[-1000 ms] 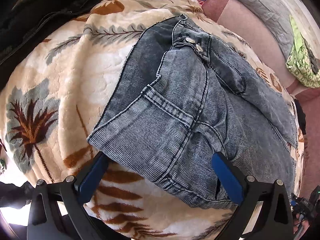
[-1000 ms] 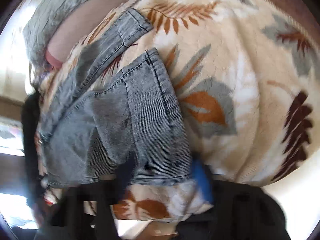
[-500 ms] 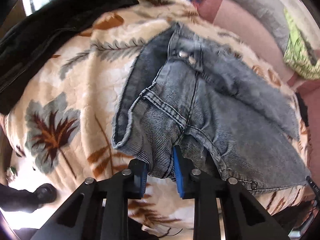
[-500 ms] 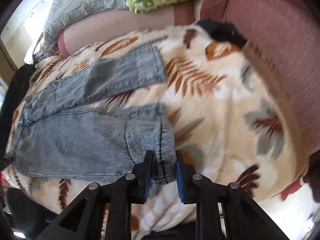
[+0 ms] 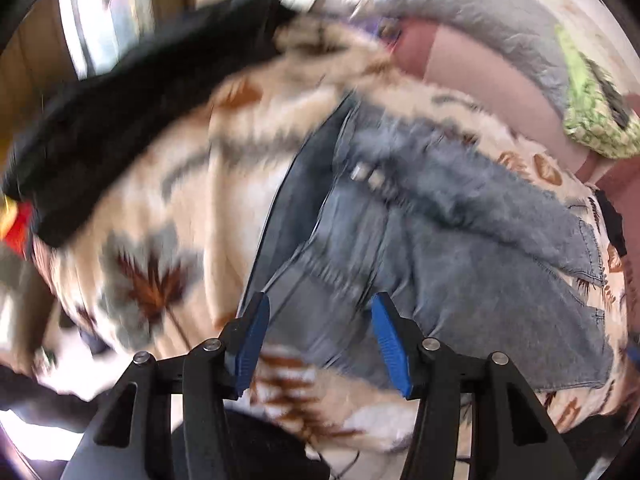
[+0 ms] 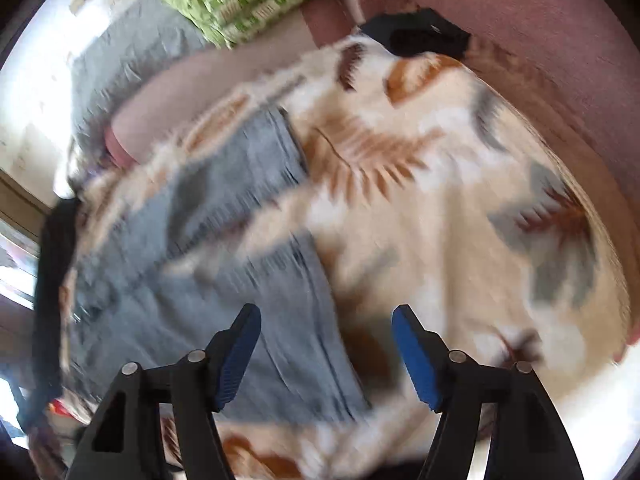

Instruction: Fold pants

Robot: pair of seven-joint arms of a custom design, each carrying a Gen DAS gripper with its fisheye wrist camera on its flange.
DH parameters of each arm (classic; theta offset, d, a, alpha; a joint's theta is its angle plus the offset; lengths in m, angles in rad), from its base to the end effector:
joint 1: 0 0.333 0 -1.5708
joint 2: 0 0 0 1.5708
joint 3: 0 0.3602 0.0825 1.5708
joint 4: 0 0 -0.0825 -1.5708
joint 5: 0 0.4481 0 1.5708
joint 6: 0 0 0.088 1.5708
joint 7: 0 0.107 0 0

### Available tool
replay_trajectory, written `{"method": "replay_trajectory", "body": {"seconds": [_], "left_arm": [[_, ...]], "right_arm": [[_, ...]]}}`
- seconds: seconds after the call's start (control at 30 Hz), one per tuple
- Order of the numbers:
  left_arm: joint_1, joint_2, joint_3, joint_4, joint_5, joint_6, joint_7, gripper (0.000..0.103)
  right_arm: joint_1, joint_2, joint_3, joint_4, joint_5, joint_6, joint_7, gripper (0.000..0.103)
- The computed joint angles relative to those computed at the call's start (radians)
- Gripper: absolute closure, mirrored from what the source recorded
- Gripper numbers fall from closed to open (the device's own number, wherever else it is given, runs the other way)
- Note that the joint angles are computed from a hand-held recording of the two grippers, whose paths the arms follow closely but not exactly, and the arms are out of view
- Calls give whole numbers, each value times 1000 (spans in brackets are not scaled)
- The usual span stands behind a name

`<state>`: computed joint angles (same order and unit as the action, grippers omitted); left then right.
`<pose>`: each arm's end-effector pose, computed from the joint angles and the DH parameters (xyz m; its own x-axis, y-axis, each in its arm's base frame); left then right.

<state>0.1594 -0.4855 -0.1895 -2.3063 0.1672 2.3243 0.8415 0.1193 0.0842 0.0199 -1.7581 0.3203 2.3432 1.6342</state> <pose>0.4901 -0.0251 0.6037 0.5457 -0.8295 0.1190 -0.6867 -0.5240 -0.5038 0.6878 0.1007 0.5935 -0.0085 -0.9431 -0.3325 -0.8911 0.1581 -0.4255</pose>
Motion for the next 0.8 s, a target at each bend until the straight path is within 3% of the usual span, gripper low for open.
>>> {"method": "replay_trajectory", "body": {"seconds": [0.13, 0.17, 0.2, 0.3, 0.4, 0.5, 0.6, 0.7, 0.8], "left_arm": [[-16, 44, -18, 11, 34, 57, 22, 44], [-17, 62, -21, 14, 40, 52, 25, 43], [-14, 92, -31, 25, 54, 32, 18, 43], [-37, 176, -7, 40, 23, -53, 23, 42], [-42, 154, -7, 0, 84, 1, 5, 36], [-47, 149, -1, -14, 92, 16, -1, 32], [-47, 164, -8, -9, 115, 19, -20, 29], [-49, 175, -7, 1, 134, 11, -30, 25], [-56, 156, 7, -4, 116, 12, -10, 25]], "right_arm": [[5, 181, 16, 203, -64, -152, 8, 33], [8, 217, 24, 240, -80, -177, -4, 39], [15, 235, 28, 259, -112, -191, -12, 59], [52, 239, 31, 273, -237, -191, -37, 83], [115, 195, 0, 229, -462, -83, 13, 83], [134, 201, -14, 227, -565, -32, 100, 84], [148, 253, -24, 244, -563, -82, 97, 81], [122, 187, -9, 161, -575, 12, 180, 63], [99, 70, 4, 43, -525, 107, 197, 63]]}}
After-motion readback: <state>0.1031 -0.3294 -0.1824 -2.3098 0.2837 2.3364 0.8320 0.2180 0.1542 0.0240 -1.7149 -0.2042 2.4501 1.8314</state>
